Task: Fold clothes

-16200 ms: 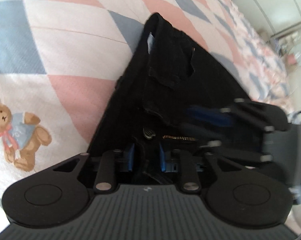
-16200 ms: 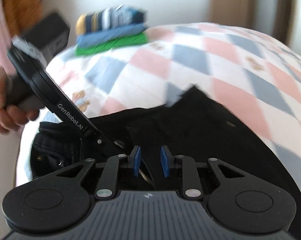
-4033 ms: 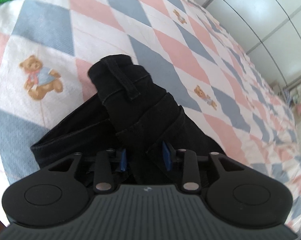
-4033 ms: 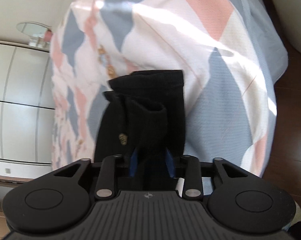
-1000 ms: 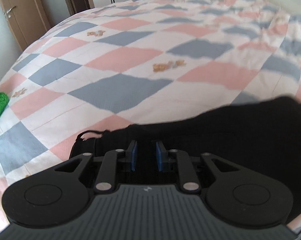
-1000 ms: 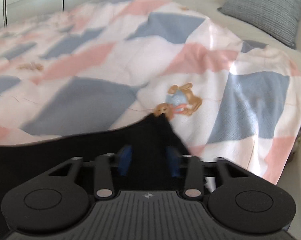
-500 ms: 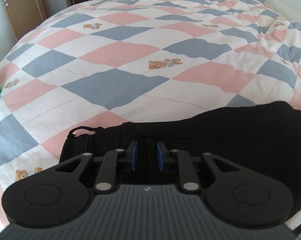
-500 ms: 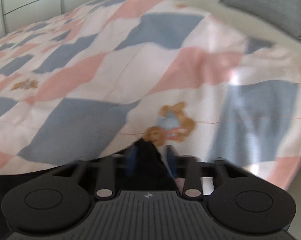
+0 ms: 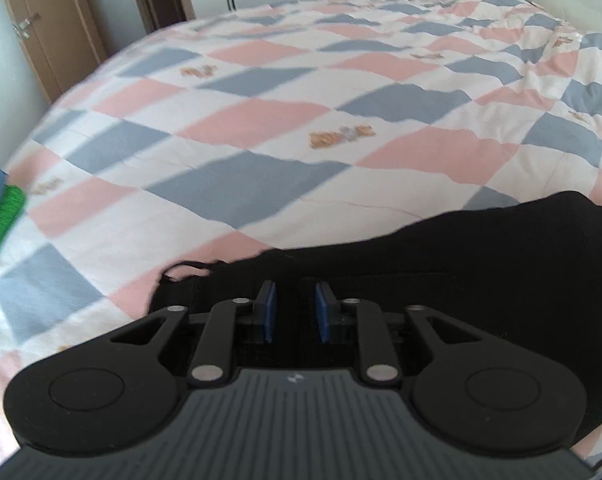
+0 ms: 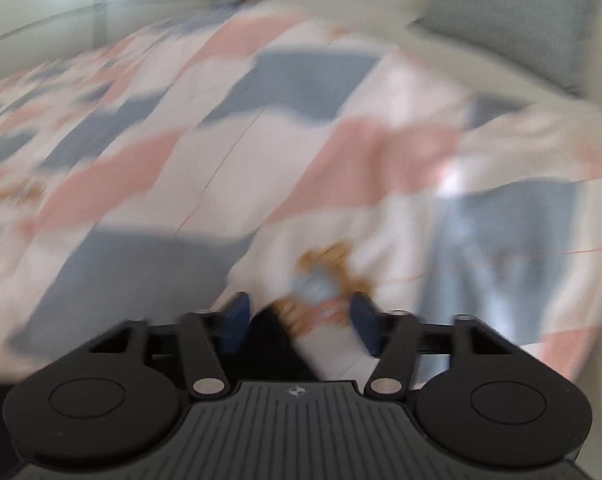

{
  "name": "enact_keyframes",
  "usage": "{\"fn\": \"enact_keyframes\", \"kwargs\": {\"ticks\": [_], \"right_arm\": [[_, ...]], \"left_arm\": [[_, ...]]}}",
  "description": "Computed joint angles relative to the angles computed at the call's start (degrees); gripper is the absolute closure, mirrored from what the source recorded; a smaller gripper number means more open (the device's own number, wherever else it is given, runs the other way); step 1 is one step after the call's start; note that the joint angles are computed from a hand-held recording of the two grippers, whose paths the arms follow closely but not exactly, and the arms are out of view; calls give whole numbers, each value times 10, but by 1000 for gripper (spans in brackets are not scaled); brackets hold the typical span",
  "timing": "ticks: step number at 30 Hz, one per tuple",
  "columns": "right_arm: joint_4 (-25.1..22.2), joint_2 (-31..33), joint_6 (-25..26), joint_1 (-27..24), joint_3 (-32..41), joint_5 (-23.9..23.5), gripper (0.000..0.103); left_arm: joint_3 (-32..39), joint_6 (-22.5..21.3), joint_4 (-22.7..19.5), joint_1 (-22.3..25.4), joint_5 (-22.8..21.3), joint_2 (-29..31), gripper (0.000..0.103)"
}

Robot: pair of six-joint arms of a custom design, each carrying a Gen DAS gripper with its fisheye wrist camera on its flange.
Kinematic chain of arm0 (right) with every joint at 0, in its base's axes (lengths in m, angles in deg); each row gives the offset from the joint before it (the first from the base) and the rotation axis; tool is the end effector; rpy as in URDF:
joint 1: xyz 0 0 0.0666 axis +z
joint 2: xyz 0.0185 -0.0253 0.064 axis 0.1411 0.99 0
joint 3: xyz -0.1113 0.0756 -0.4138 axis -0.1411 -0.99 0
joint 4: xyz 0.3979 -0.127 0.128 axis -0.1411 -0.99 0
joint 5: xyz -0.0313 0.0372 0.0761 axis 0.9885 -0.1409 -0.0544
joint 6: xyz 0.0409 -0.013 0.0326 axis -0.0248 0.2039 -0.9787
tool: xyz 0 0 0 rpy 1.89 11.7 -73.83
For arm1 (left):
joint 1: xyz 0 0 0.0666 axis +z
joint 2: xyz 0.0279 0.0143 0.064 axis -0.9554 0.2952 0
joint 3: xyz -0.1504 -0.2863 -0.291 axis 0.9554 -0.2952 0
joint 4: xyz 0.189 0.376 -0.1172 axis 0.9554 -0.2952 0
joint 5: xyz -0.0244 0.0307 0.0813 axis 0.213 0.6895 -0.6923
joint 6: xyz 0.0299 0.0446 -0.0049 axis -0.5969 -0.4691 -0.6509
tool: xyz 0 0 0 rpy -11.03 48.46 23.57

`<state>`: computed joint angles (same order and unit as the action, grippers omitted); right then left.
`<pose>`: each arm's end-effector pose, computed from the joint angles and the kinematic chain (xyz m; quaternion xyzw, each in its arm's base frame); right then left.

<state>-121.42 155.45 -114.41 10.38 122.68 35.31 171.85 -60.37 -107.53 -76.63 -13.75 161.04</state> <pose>0.4140 -0.0100 0.3511 0.4273 0.7959 -0.2732 0.3307 0.7246 -0.0559 0.3877 0.2784 0.8946 -0.0290 0.3484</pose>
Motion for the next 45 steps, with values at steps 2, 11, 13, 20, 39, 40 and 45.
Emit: {"fn": "enact_keyframes", "kwargs": {"ticks": [2, 11, 13, 20, 39, 40, 45], "right_arm": [[19, -17, 25, 35, -2, 17, 44], [37, 19, 109, 124, -34, -115, 39], [7, 14, 39, 105, -21, -116, 44], [-8, -26, -35, 154, -6, -133, 39], [-252, 28, -344, 271, 154, -191, 28], [-266, 31, -350, 277, 165, -195, 28], [-317, 41, -332, 300, 213, -202, 26]], "left_arm": [[-9, 10, -2, 1, 14, -12, 87], [-41, -21, -2, 5, -17, -24, 84], [-44, -13, 5, 9, -21, -34, 84], [-64, -3, 5, 25, -44, -28, 84], [-28, -79, -229, -64, -40, -117, 69], [-32, -74, -237, -73, -42, -127, 68], [-42, -25, -262, -114, -53, -170, 59]]}}
